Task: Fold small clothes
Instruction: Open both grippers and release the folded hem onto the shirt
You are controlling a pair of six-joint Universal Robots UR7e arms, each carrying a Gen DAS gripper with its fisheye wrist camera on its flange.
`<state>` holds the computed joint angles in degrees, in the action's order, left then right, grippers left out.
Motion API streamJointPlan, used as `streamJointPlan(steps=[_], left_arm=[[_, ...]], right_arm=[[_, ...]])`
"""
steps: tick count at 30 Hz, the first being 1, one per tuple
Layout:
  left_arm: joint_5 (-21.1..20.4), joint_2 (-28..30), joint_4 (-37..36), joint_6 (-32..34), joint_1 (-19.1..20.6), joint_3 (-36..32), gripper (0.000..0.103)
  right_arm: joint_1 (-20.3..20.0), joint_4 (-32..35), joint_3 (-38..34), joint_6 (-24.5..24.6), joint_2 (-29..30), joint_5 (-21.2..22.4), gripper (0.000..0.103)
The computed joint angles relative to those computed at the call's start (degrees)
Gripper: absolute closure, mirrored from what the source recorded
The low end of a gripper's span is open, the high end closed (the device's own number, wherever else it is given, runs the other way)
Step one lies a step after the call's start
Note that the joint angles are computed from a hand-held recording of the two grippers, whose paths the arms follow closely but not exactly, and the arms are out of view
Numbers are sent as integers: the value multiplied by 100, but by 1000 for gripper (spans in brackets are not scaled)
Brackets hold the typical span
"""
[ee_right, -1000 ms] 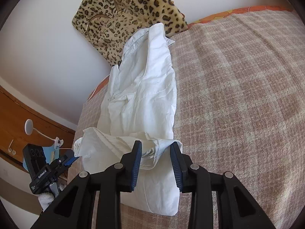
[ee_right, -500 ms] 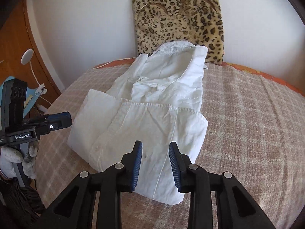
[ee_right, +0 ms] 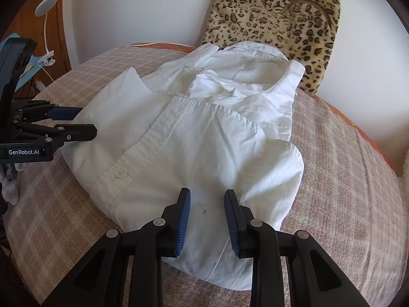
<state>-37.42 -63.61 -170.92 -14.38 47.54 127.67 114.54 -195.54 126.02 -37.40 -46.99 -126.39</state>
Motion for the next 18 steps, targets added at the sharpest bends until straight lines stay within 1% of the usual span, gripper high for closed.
streamJointPlan(steps=[2,5,9,10,14,17,18], left_arm=[[103,6,-21,54,17,-18,47],[29,-82,60,-69,109,-57,47],[145,-41,17,123,117,-103,46],[108,-47,45,111,158,-145,44],[-241,-177,120,-120,377,-297,44],[-579,-288,-284,-231,504,-283,44],[-682,-354,-318,-361,533,-274,44]], right_arm=[[13,-27,4,-40,14,-34,76],[-25,31,10,44,-22,34,76],[-42,78,4,69,-37,57,76],[-48,91,8,91,-42,75,76],[-137,336,1,341,-167,271,76],[-207,484,27,516,-281,458,76],[-242,561,35,610,-337,550,76]])
